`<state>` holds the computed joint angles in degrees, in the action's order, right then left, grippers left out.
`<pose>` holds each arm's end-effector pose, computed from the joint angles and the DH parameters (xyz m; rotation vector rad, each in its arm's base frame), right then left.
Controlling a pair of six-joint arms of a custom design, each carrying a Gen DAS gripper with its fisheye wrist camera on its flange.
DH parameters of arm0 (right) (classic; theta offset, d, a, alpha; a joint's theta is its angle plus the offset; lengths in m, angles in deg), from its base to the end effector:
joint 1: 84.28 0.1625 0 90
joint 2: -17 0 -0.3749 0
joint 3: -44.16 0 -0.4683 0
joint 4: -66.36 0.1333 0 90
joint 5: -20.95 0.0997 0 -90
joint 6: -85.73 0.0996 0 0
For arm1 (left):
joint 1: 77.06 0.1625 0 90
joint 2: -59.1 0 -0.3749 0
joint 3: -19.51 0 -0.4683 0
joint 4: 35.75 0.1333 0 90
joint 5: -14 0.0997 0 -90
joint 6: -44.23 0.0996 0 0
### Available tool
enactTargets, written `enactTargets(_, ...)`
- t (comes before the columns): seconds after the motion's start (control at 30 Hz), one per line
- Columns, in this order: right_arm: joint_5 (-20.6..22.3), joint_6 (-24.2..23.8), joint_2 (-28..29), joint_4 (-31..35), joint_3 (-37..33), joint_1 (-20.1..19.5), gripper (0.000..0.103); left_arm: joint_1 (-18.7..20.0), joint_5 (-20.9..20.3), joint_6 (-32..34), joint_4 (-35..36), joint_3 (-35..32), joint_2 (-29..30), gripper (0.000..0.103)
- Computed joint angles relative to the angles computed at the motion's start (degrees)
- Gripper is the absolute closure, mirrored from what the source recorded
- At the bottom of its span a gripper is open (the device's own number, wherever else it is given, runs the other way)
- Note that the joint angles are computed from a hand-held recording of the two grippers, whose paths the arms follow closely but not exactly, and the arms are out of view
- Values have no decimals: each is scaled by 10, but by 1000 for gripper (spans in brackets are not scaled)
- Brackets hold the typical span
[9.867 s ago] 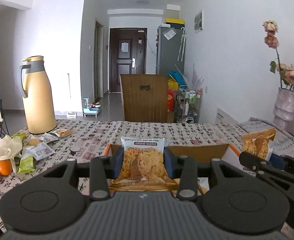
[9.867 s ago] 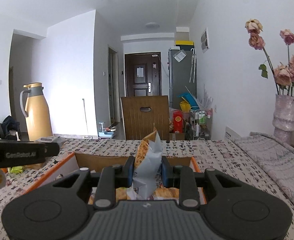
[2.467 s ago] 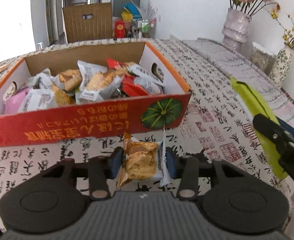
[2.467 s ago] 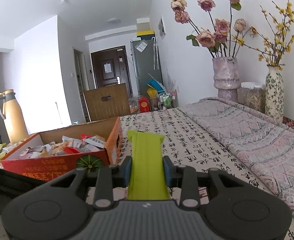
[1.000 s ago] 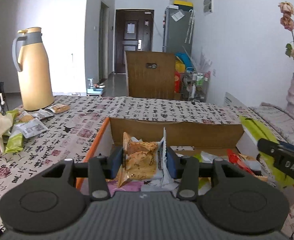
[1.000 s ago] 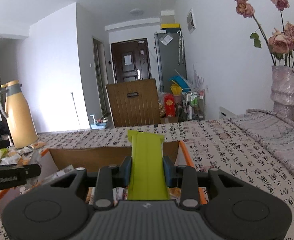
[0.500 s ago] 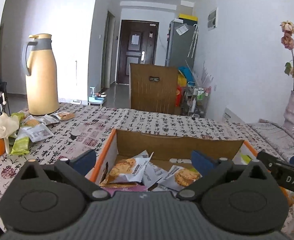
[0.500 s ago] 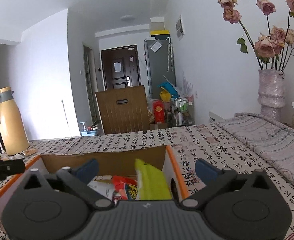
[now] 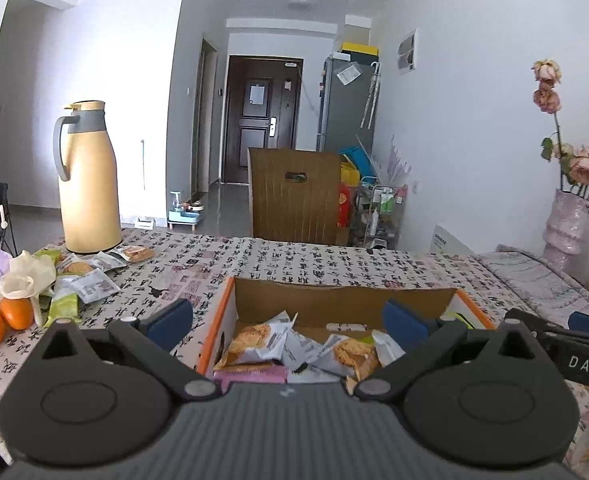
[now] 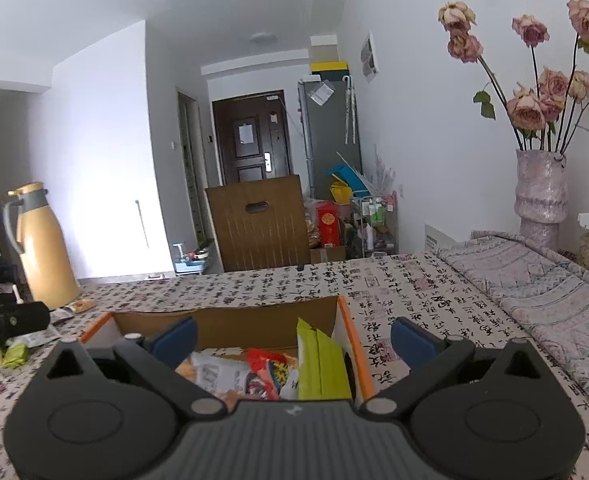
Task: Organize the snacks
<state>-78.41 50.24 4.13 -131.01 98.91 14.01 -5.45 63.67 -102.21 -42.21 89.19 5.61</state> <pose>0.2377 -0.8192 -0.0167 0.7618 -2.2282 1.4246 -0.0429 -0.7558 0.2222 0.2980 1.9315 -1.4698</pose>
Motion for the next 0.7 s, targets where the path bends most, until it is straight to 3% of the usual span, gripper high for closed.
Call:
enactTargets(0.37,8,-22,-120,-73,218,5,0,-22,10,15,-30,169,-120,0)
enactTargets(0.7,-6,-31,-174,-95,339,-2,0,-23,-2,-20,4,242,-163,0)
